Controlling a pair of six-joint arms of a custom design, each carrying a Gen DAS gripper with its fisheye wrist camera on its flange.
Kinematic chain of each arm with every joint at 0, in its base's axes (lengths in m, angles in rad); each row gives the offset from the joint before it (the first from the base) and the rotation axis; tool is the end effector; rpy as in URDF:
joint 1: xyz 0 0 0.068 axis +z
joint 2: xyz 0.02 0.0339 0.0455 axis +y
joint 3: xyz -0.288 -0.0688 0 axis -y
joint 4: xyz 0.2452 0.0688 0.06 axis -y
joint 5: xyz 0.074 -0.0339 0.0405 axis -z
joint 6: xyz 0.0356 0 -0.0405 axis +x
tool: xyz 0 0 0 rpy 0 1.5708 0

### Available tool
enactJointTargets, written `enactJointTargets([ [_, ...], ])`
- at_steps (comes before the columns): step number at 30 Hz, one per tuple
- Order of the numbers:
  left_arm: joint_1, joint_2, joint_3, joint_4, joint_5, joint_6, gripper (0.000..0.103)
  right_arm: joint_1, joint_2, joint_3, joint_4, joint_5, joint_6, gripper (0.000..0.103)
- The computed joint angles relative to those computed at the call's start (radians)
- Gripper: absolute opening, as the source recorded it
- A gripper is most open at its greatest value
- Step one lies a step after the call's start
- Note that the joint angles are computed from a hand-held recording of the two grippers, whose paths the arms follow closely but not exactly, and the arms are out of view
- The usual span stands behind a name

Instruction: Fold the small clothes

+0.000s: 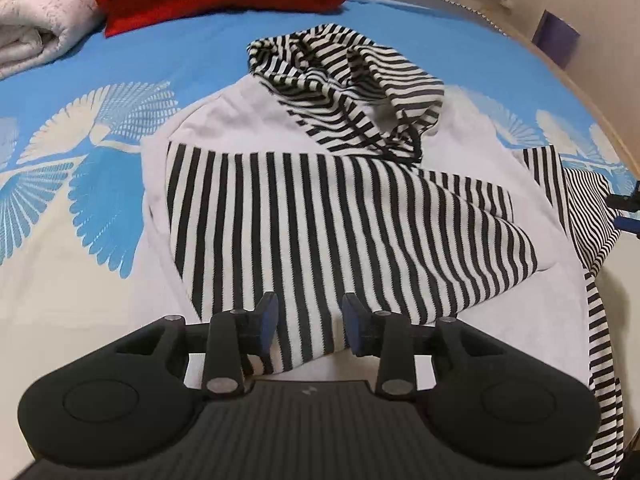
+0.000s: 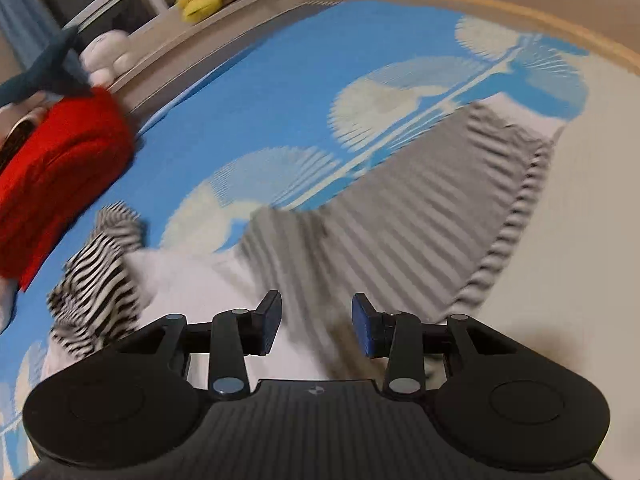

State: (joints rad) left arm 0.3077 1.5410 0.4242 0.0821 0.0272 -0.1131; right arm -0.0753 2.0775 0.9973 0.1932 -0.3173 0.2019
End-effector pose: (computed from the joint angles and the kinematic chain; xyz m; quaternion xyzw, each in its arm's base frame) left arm 0.2184 0.0684 0.1131 -0.1979 0.9437 0.0127 0.2648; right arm 0.3960 -0.0187 0.0937 0.0761 0.9287 0.1695 0.3210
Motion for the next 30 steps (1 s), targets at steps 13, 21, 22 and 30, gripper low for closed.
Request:
enactJointTargets([
  [13, -0.039, -0.006, -0.010, 0.015, 0.003, -0.025, 0.039, -0.250, 0.270, 0.319, -0.156, -0.053, 0.010, 0.041],
  [21, -0.033, -0.013, -0.010, 0.011, 0.012, -0.028, 0.039, -0.284, 0.387, 0.431, -0.156, -0.104, 0.135, 0.041],
  [22, -0.032, -0.015, -0.011, 0.011, 0.013, -0.025, 0.039, -0.287, 0.399, 0.440, -0.145, -0.105, 0.154, 0.041],
  [30, 0.026, -0.047, -0.016, -0.005, 0.035, -0.007, 0.039, -0.252, 0.419, 0.426, 0.007, -0.058, 0.206, 0.001],
])
